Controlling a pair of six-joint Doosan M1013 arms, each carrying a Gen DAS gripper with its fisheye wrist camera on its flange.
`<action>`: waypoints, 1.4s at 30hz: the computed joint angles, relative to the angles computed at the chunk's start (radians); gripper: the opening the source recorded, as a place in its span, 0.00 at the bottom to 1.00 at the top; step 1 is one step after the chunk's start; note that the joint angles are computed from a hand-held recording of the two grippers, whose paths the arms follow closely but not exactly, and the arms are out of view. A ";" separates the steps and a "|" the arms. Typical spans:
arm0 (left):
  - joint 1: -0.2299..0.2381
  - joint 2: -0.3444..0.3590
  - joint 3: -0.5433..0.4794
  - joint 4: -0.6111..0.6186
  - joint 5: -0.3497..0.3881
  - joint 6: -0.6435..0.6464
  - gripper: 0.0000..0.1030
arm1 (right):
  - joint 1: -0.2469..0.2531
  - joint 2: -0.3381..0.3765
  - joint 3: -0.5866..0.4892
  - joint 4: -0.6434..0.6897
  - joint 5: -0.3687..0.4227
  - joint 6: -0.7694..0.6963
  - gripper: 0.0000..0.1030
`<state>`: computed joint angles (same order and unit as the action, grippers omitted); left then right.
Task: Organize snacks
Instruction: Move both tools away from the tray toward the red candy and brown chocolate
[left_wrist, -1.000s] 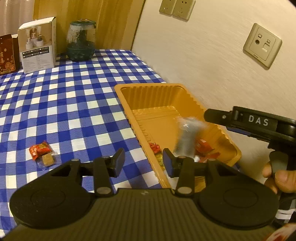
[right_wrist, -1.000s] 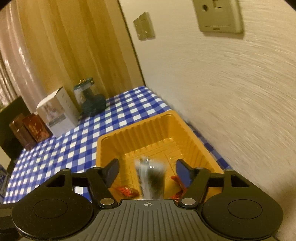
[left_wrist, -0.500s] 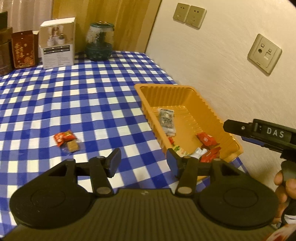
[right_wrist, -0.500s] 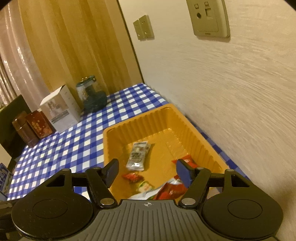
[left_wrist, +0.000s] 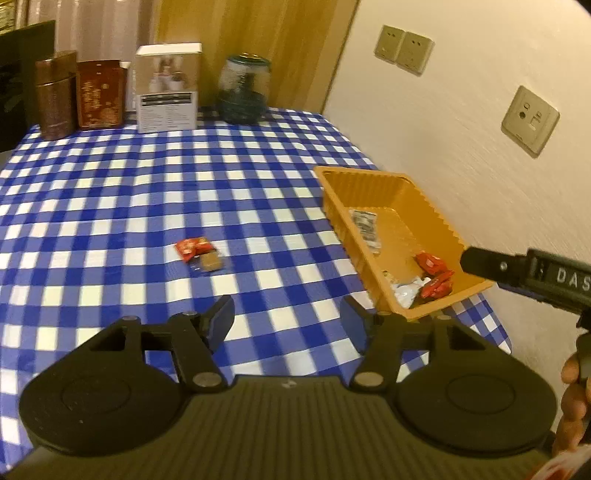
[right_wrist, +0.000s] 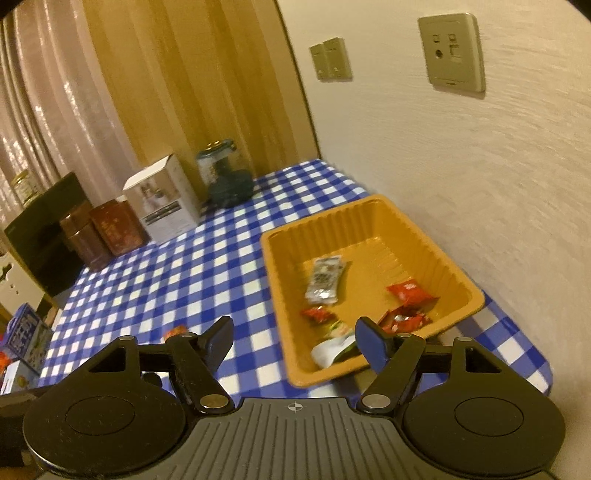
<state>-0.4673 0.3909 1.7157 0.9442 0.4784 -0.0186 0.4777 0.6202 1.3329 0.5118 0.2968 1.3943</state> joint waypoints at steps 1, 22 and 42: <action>-0.001 -0.008 0.011 0.010 0.004 -0.013 0.61 | 0.003 -0.005 0.007 0.007 0.000 -0.008 0.71; 0.001 -0.105 0.148 0.089 0.097 -0.154 0.71 | 0.057 -0.037 0.067 0.064 0.026 -0.108 0.71; 0.044 -0.089 0.144 0.076 0.075 -0.138 0.82 | 0.078 0.011 0.006 0.105 0.049 -0.203 0.71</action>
<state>-0.4232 0.3019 1.8601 1.0199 0.5534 -0.1569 0.5557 0.6308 1.3391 0.6165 0.3457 1.1909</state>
